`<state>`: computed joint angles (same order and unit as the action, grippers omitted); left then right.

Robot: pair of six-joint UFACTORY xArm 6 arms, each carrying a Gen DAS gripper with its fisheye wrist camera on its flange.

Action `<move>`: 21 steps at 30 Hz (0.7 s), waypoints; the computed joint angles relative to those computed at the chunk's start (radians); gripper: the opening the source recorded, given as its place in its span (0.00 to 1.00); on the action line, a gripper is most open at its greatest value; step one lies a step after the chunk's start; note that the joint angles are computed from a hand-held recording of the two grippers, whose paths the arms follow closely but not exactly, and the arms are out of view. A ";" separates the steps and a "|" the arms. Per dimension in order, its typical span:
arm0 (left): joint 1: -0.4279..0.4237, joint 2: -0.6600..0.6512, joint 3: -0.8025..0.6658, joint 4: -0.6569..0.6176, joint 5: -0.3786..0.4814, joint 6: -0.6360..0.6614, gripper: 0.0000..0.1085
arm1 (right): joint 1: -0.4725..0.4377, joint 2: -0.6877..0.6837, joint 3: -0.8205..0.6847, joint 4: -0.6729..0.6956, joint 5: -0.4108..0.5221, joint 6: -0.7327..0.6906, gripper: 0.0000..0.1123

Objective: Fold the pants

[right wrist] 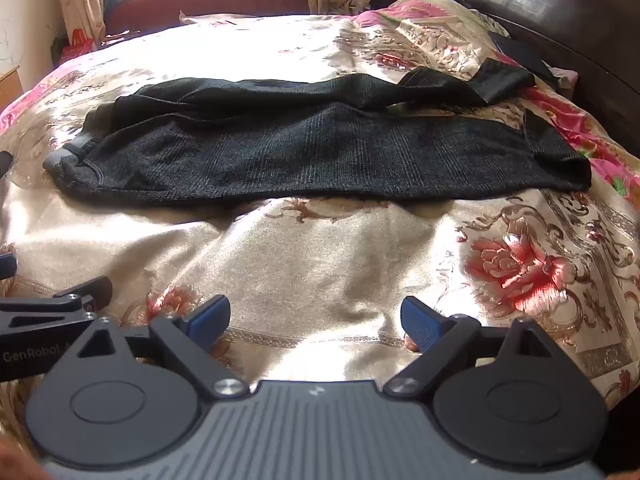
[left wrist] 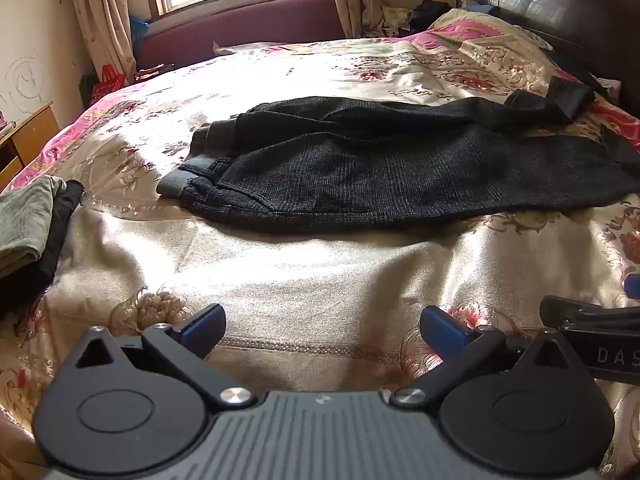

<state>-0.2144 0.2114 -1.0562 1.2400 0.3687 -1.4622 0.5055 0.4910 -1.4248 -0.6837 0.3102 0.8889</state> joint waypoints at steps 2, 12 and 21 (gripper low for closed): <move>-0.001 0.001 -0.001 -0.005 0.002 0.008 0.95 | 0.001 0.001 -0.002 -0.005 0.002 0.004 0.82; 0.000 0.011 -0.007 -0.013 0.002 0.018 0.95 | 0.003 0.005 -0.006 -0.003 0.009 0.003 0.82; 0.001 0.012 -0.006 -0.001 -0.001 0.011 0.95 | 0.005 0.004 -0.006 -0.006 0.011 0.011 0.81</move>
<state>-0.2139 0.2233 -1.0620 1.2393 0.3678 -1.4508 0.5100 0.4951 -1.4310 -0.6897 0.3211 0.9000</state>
